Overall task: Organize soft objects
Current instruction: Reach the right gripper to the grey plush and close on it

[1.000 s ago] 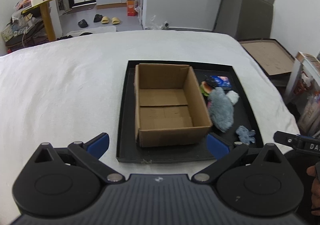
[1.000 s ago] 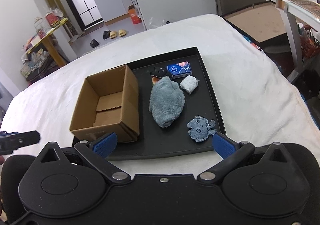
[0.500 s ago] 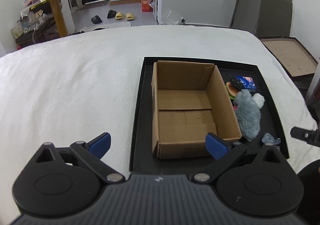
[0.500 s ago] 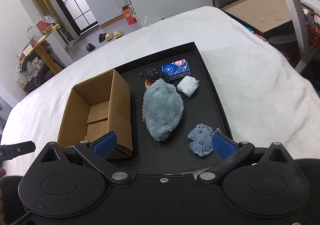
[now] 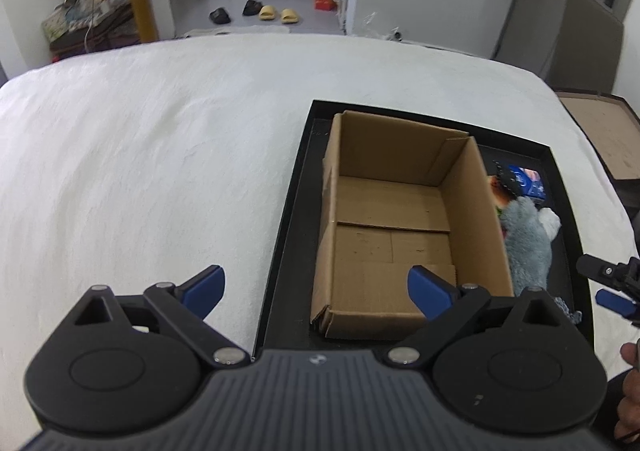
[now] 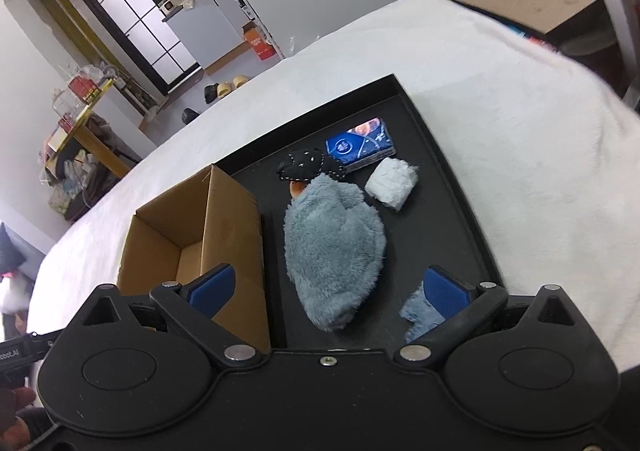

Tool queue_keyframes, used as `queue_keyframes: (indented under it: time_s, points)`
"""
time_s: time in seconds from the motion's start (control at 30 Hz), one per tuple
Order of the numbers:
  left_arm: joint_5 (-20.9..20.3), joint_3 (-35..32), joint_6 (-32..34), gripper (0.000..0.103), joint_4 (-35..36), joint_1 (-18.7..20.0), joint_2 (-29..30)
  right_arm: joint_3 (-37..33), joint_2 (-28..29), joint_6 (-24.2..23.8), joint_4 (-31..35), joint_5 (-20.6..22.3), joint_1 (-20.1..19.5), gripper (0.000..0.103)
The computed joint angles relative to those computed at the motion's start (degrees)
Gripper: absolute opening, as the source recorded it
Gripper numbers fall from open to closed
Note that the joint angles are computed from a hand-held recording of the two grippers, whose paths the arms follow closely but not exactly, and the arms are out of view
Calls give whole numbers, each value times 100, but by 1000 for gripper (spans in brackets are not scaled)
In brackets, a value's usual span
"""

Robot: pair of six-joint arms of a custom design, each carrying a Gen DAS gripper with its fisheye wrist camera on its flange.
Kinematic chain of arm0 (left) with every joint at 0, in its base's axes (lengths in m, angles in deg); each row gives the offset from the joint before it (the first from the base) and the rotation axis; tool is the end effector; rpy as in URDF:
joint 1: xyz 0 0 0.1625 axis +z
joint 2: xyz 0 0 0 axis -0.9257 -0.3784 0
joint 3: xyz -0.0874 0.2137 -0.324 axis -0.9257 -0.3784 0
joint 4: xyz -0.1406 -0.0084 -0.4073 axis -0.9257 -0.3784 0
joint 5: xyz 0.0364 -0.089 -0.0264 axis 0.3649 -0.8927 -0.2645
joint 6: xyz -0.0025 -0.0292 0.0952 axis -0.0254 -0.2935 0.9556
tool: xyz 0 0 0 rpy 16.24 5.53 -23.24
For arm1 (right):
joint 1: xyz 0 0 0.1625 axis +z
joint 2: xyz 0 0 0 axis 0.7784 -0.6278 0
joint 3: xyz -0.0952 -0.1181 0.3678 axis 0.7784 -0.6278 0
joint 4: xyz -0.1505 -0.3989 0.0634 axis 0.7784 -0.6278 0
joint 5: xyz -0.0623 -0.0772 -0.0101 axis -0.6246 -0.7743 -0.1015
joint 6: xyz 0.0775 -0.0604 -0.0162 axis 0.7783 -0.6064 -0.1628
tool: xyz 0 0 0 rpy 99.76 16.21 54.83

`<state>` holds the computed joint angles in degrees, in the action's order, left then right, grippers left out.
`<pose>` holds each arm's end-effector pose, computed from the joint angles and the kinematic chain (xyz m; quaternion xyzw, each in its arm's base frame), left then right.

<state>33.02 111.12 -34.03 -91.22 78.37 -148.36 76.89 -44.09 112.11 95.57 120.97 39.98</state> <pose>-0.2504 -0.2487 0.1429 0.1093 0.8909 -0.2712 0.3475 0.1010 -0.2228 0.2301 -0.0623 -0.9057 0.3836 0.1694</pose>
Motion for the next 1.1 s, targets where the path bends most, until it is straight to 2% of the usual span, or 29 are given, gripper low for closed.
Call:
queue_keyframes:
  time_s: [0.13, 0.27, 0.33, 0.57, 0.67, 0.7, 0.8, 0.87, 0.97, 1.07, 1.1]
  points:
    - [-8, -85, -38, 90, -93, 260, 224, 50, 129, -109, -125, -497, -532, 94]
    - [0, -182, -33, 78, -160, 465, 498, 81, 370, -292, -352, -454, -686, 89]
    - [1, -214, 4, 74, -262, 565, 623, 86, 469, -325, -381, -563, -821, 87]
    - [-81, -335, 199, 73, -436, 807, 961, 30, 770, -459, -539, -793, -1093, 83]
    - [-218, -292, 493, 72, -755, 961, 1011, -15, 918, -474, -618, -674, -1062, 81]
    - [-290, -289, 554, 69, -816, 1022, 1019, -21, 969, -489, -667, -608, -1031, 79]
    - [-416, -282, 511, 52, -866, 1141, 1000, -18, 1071, -604, -663, -717, -1119, 61]
    - [-456, -256, 538, 32, -916, 1152, 979, 8, 1049, -617, -638, -752, -1148, 49]
    - [-474, -203, 528, 20, -940, 1109, 915, 51, 984, -676, -670, -588, -1004, 39]
    - [-502, -188, 547, 10, -980, 1112, 904, 44, 1003, -642, -638, -333, -776, 35]
    - [-507, -195, 530, 10, -915, 1079, 889, 67, 942, -611, -596, -329, -747, 34]
